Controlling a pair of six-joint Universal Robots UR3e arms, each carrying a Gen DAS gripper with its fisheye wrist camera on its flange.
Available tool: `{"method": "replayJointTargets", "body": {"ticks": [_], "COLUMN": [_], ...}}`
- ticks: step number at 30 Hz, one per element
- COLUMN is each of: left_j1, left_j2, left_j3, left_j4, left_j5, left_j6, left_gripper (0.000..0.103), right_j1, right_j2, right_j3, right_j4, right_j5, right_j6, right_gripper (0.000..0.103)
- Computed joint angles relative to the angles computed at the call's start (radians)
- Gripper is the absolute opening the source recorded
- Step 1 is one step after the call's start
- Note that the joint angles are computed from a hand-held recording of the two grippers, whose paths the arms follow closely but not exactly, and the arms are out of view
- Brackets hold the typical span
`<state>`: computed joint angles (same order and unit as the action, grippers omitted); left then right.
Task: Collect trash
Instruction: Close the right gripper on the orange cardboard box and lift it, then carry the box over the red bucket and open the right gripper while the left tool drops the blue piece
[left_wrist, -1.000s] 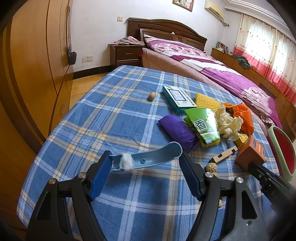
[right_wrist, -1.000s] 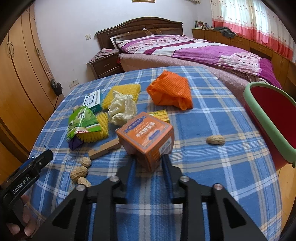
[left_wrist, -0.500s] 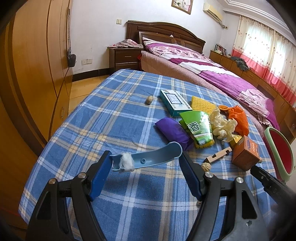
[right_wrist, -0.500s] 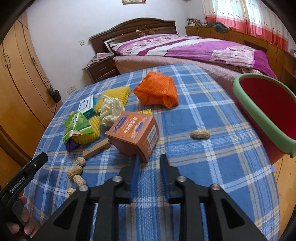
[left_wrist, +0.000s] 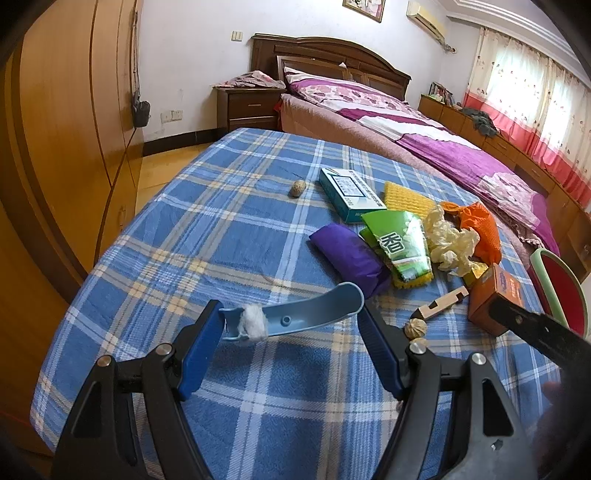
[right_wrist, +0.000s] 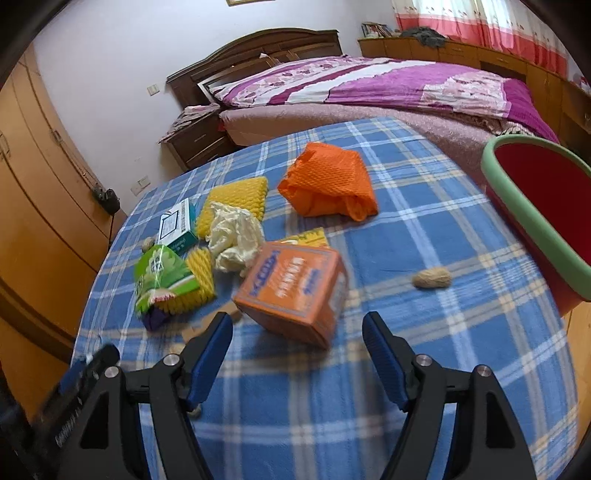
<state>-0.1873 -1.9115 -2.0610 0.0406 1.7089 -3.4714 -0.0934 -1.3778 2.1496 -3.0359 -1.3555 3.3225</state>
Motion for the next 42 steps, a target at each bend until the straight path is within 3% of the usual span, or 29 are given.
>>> {"method": "replayJointTargets", "body": {"ticks": [8, 12, 20, 29, 42], "left_j1": [0.011, 0.022, 0.014, -0.036, -0.153], "left_j2": [-0.011, -0.015, -0.009, 0.027, -0.012], "left_j3": [0.005, 0.006, 0.021, 0.081, 0.318], "left_j4": [0.004, 0.003, -0.021, -0.08, -0.248], "left_j5": [-0.011, -0.021, -0.018, -0.009, -0.051], "left_j6": [0.007, 0.006, 0.006, 0.009, 0.024], "left_gripper": [0.075, 0.075, 0.075, 0.075, 0.075], "right_j1": [0.083, 0.085, -0.002, -0.14, -0.479], "right_j2": [0.109, 0.118, 0.042, -0.191, -0.58], "right_j3": [-0.14, -0.144, -0.01, 0.154, 0.284], "right_j4": [0.019, 0.029, -0.046, -0.043, 0.225], "right_j5": [-0.131, -0.15, -0.014, 0.116, 0.331], "right_j6": [0.08, 0.056, 0.003, -0.072, -0.255], "right_gripper": [0.075, 0.065, 0.061, 0.062, 0.062]}}
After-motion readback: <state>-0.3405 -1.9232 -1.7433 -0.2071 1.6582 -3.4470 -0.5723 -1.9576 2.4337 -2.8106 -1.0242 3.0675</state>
